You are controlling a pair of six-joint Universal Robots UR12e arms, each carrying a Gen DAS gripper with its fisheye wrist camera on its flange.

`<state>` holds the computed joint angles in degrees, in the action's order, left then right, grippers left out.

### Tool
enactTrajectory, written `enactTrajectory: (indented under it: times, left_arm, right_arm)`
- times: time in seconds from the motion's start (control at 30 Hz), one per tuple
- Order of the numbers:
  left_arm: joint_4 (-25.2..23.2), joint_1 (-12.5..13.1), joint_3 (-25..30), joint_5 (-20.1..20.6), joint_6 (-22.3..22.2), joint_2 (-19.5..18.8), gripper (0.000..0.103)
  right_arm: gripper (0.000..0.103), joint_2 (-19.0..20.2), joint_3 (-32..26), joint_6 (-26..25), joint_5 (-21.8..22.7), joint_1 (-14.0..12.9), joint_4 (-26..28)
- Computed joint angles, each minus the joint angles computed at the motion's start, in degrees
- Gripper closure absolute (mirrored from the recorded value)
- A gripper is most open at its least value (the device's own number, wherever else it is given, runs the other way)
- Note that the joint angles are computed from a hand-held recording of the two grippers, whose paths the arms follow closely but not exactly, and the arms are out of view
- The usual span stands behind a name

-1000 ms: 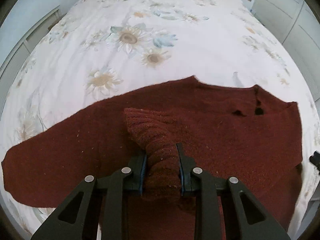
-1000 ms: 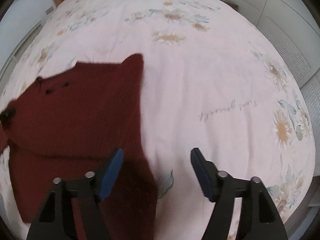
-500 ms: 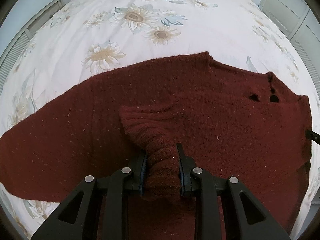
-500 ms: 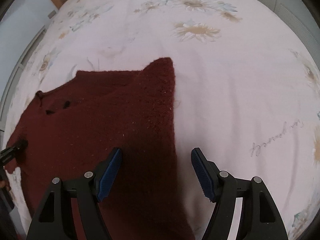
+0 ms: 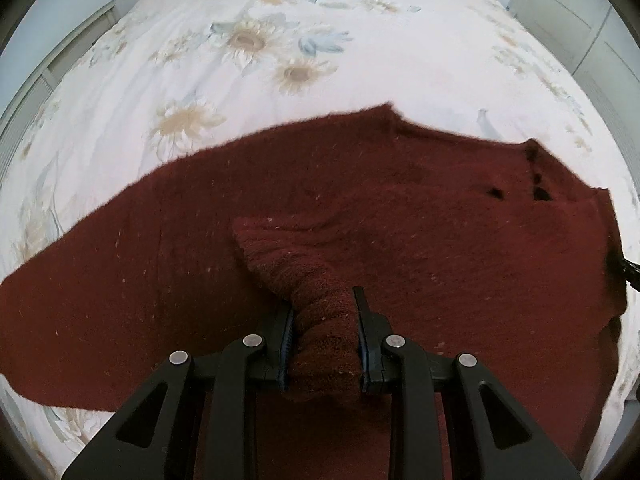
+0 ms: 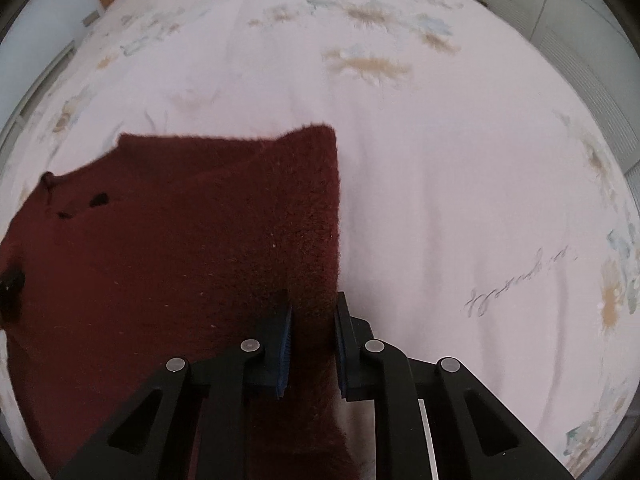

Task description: Fold small clothes

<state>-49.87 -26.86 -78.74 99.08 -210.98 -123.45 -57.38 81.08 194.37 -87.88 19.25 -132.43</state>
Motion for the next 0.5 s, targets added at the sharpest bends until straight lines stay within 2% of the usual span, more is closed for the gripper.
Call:
enactTrajectory:
  times: [0.1, 0.17, 0.23, 0.3, 0.4, 0.47, 0.5]
  left_arm:
    - [0.7, 0.2, -1.0, -0.1, -0.6, 0.1, 0.08]
    - [1.4, -0.1, -1.2, 1.2, 0.0, 0.1, 0.076]
    - [1.4, -0.5, -0.9, 2.9, 0.5, -0.1, 0.073]
    - [1.8, -0.5, -1.0, 2.6, 0.4, 0.0, 0.072]
    - [0.2, -0.5, -0.4, 3.4, -0.5, 0.1, 0.059]
    - [0.8, -0.6, -0.5, 4.1, -0.6, 0.5, 0.036]
    - [1.6, -0.6, -0.8, 3.9, -0.8, 0.8, 0.03]
  right_arm:
    - [0.084, 0.6, -0.8, 0.7, -0.1, 0.2, 0.2]
    - [0.082, 0.5, -0.9, 0.4, -0.6, 0.4, 0.0]
    - [0.073, 0.2, -0.7, 1.0, -0.7, 0.4, -0.4]
    - [0.064, -0.4, -0.2, 1.6, -1.5, 0.5, -1.1]
    - [0.046, -1.4, 0.6, 1.6, -3.3, 0.7, -2.3]
    - [0.038, -2.2, 1.3, 1.9, -3.4, 0.7, -3.7]
    - [0.032, -2.5, 1.6, 2.0, -3.4, 0.7, -4.5]
